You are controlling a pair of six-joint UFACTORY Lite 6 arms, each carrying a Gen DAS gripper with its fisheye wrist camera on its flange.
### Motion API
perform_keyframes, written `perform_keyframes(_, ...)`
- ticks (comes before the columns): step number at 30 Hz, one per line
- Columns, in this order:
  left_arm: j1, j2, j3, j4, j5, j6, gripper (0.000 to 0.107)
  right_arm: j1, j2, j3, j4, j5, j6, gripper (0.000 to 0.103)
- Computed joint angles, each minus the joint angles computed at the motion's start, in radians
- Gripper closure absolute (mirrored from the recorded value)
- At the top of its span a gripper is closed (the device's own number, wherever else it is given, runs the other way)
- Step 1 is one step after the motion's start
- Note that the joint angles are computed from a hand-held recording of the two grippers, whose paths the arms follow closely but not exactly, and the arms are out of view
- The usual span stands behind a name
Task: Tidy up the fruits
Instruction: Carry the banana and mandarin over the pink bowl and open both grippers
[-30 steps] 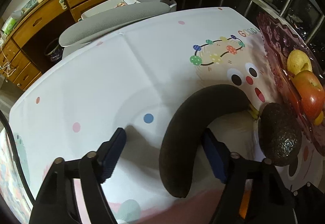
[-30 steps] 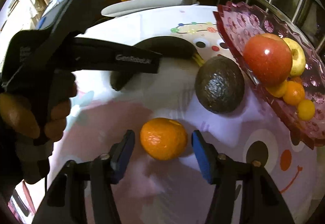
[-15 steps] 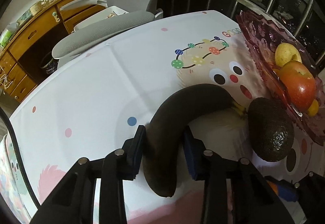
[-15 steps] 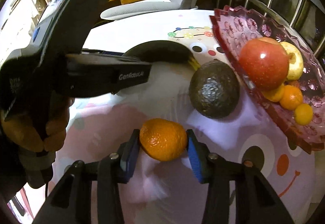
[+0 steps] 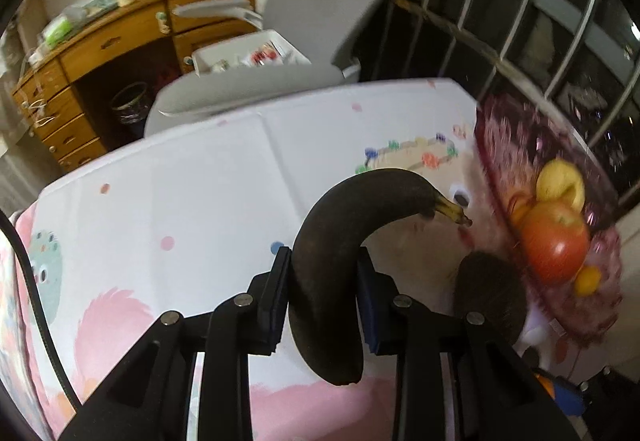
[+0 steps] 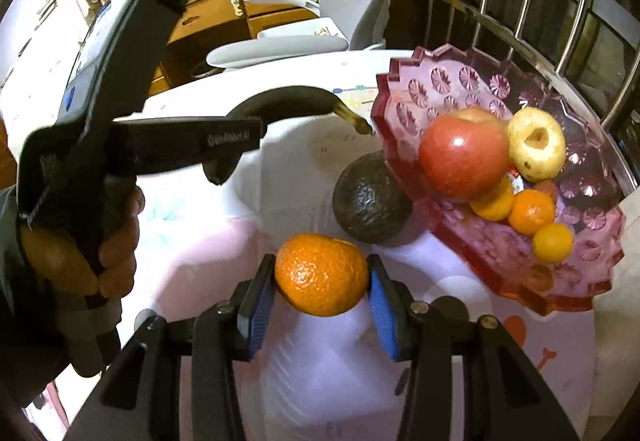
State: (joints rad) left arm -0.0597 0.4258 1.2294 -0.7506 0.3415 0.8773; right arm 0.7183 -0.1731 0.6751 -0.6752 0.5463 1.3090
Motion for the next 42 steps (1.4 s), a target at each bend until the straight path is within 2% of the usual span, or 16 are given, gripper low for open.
perform_keyframes(3, -0.004, -0.083, -0.043, -0.014, -0.017, -0.042, 0.078, -0.017, -0.079, -0.020, 0.041, 0.018, -0.084, 0.058)
perform_keyframes(9, -0.048, -0.231, -0.078, 0.175, -0.011, -0.348, 0.078, -0.086, -0.260, -0.053, 0.150, 0.053, -0.333, 0.058)
perform_keyframes(14, -0.132, -0.314, -0.093, 0.335, -0.014, -0.604, 0.078, -0.225, -0.386, -0.066, 0.280, 0.072, -0.643, 0.058)
perform_keyframes(16, -0.178, -0.325, -0.089, 0.391, -0.023, -0.694, 0.078, -0.321, -0.425, -0.063, 0.384, 0.075, -0.826, 0.058)
perform_keyframes(21, -0.306, -0.276, -0.017, 0.592, -0.039, -0.968, 0.078, -0.551, -0.481, -0.064, 0.601, 0.080, -1.214, 0.058)
perform_keyframes(27, -0.420, -0.138, 0.136, 0.740, -0.019, -1.144, 0.078, -0.846, -0.459, -0.058, 0.883, 0.104, -1.652, 0.058)
perform_keyframes(30, -0.456, -0.044, 0.235, 0.747, 0.013, -1.166, 0.078, -0.972, -0.413, -0.052, 0.987, 0.119, -1.823, 0.058)
perform_keyframes(37, -0.509, 0.127, 0.415, 0.723, 0.096, -1.140, 0.078, -1.156, -0.299, -0.024, 1.080, 0.136, -2.010, 0.058)
perform_keyframes(42, -0.517, 0.205, 0.501, 0.671, 0.153, -1.084, 0.078, -1.226, -0.229, 0.000, 1.117, 0.149, -2.064, 0.058)
